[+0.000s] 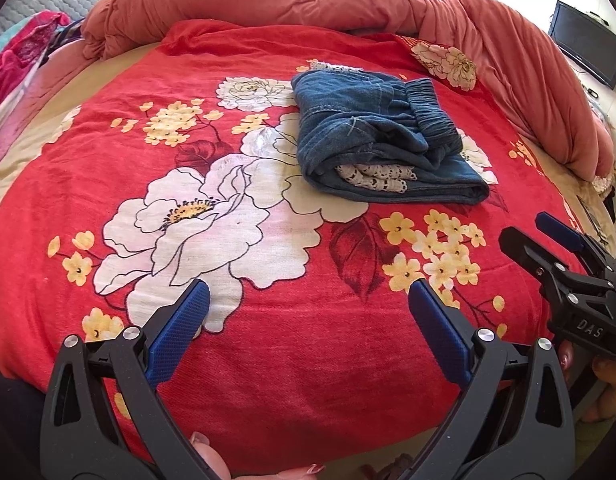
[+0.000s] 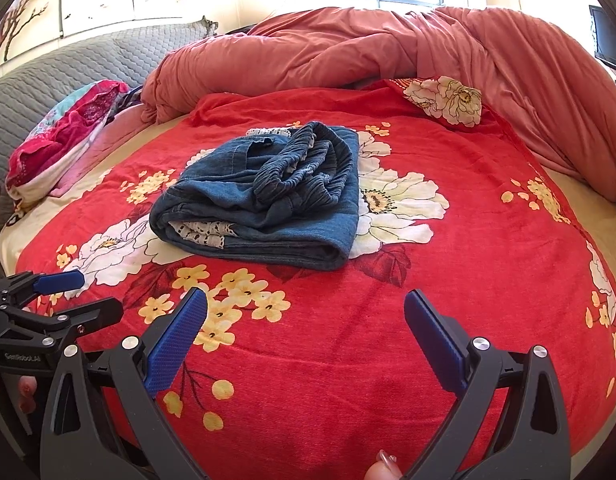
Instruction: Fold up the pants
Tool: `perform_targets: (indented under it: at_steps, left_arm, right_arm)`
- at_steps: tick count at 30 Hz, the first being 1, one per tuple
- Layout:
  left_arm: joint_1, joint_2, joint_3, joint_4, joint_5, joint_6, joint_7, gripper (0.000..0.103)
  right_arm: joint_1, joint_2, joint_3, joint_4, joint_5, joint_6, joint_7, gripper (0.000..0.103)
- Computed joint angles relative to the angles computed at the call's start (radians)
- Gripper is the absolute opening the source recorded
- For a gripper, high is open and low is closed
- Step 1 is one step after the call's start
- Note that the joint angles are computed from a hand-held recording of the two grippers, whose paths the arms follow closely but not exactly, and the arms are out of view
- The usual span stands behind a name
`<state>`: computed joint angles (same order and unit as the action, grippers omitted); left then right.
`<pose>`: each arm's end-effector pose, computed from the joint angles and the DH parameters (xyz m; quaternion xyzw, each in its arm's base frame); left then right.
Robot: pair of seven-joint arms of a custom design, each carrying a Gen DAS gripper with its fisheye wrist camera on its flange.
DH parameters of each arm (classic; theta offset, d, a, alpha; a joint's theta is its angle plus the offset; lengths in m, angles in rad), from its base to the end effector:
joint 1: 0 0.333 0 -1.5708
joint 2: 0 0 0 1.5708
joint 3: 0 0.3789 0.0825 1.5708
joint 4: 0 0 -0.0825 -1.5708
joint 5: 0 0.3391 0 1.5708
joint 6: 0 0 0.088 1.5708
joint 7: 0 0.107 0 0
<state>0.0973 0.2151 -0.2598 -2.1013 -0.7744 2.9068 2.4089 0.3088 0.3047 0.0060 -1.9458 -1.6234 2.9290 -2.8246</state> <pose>0.5871 -0.0424 0.4651 -0.5685 0.7487 -0.3085 0.1448 0.5526 0.2462 0.4408 -0.6168 0.6501 -0.2897 0.3362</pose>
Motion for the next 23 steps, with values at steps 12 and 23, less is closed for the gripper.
perform_targets:
  at_steps: [12, 23]
  left_arm:
    - [0.026, 0.002, -0.014, 0.028, -0.015, -0.059, 0.008, 0.093]
    - [-0.029, 0.131, 0.19, 0.234, 0.335, -0.098, -0.496, 0.093]
  right_arm:
    - [-0.015, -0.009, -0.006, -0.014, -0.011, -0.007, 0.045, 0.098]
    - [-0.066, -0.064, -0.026, -0.044, 0.011, -0.079, 0.05, 0.098]
